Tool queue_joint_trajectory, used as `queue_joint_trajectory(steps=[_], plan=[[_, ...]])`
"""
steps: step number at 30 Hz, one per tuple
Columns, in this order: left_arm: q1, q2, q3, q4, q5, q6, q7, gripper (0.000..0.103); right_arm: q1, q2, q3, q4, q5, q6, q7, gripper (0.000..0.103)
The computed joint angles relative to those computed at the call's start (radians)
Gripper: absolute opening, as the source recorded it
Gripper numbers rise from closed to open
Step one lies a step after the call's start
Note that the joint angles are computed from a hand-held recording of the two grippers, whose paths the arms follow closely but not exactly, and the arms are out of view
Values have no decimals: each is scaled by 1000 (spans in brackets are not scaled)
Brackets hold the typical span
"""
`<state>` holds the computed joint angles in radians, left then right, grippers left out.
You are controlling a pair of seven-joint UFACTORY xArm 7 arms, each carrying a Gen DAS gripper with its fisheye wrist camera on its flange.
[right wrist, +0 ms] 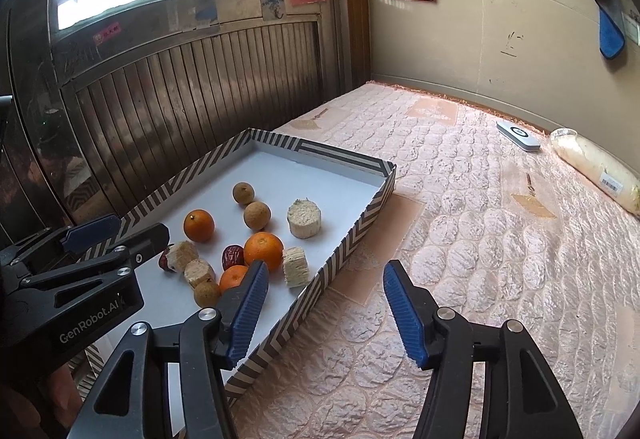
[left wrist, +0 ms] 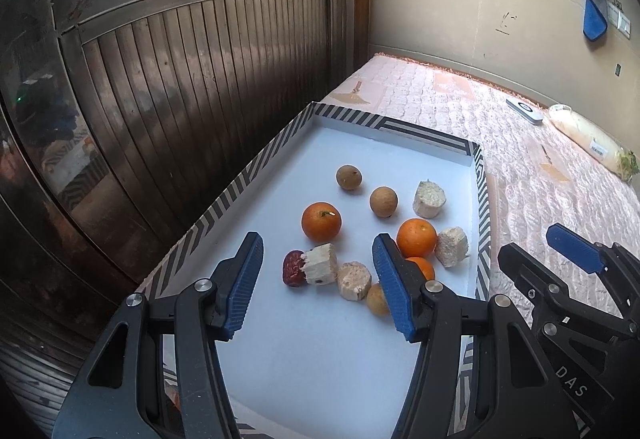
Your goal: Organize fruits
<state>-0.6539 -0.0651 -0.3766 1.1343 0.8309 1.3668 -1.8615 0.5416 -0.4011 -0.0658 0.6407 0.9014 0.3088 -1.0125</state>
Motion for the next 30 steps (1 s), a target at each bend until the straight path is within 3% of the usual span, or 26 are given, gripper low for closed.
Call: queue_joint_trajectory(steps=[11,30], plan=[[-16,6,-7,9,24,34,4,58,-2,4,10,-2,-3,0,-8,59],[-6,-11,-4,-16,5,14,-5,58,-3,14,20,-1,-15,5,-3,59]])
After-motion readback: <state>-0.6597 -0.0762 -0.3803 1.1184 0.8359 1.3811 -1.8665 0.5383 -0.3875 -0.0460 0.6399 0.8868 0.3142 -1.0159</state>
